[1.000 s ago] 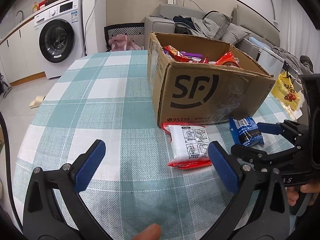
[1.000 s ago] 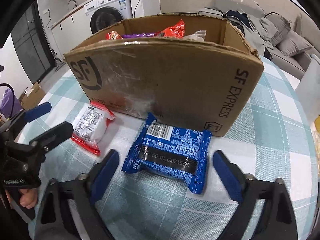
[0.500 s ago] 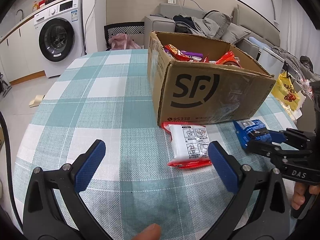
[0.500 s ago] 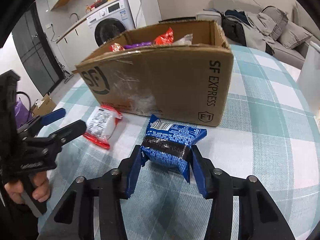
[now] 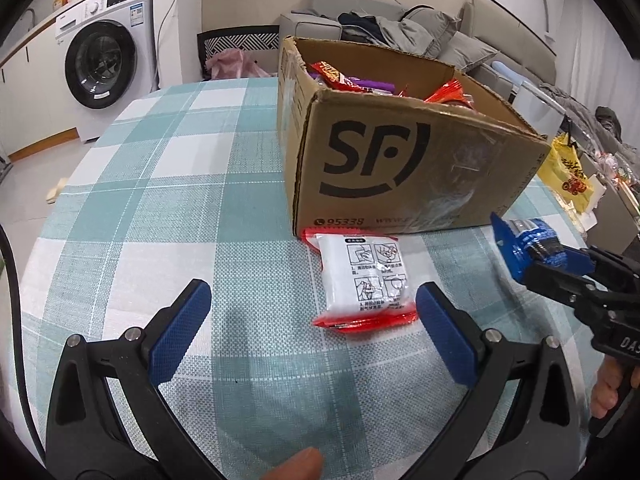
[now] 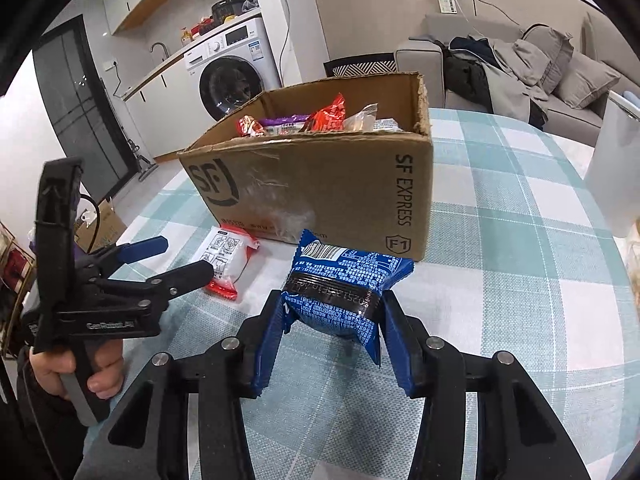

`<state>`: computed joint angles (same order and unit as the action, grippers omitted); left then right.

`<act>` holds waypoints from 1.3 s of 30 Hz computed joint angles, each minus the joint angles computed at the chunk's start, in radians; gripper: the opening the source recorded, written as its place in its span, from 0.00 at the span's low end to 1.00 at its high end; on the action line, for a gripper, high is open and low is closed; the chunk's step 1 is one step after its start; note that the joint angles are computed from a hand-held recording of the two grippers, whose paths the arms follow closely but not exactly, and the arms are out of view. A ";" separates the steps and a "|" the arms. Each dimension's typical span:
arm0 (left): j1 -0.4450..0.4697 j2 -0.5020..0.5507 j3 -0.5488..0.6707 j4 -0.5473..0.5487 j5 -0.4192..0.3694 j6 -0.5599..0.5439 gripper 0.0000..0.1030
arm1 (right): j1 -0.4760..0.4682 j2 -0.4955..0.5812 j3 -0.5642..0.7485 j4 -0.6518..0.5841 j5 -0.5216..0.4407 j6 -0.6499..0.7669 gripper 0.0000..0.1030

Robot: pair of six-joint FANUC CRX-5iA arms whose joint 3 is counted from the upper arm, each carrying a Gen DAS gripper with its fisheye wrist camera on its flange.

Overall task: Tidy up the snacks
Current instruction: 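Grasp the blue bar with the right tool while the left grasps the white-red pack, then lift and carry the white-red pack over the box with the left tool while the right carries the blue bar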

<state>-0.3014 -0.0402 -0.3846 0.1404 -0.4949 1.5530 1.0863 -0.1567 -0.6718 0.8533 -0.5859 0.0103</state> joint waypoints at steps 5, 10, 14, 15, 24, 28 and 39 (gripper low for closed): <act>-0.045 0.044 0.079 -0.111 -0.059 0.074 0.91 | 0.000 -0.027 -0.016 0.007 -0.004 -0.015 0.47; -0.059 0.067 0.093 -0.080 -0.073 0.016 0.68 | -0.001 -0.055 -0.033 0.025 -0.004 -0.038 0.47; -0.038 0.046 0.017 0.087 -0.002 -0.162 0.42 | 0.002 -0.055 -0.032 0.036 -0.006 -0.046 0.47; -0.038 0.035 -0.007 0.132 0.023 -0.208 0.40 | 0.002 -0.054 -0.030 0.034 -0.006 -0.044 0.47; -0.040 0.018 -0.048 0.216 0.049 -0.304 0.39 | 0.007 -0.055 -0.030 0.047 -0.001 -0.049 0.47; -0.043 -0.009 -0.074 0.236 0.053 -0.319 0.39 | 0.005 -0.059 -0.032 0.059 0.002 -0.058 0.47; -0.036 -0.131 -0.117 0.293 0.078 -0.366 0.39 | 0.014 -0.092 -0.052 0.159 0.004 -0.121 0.47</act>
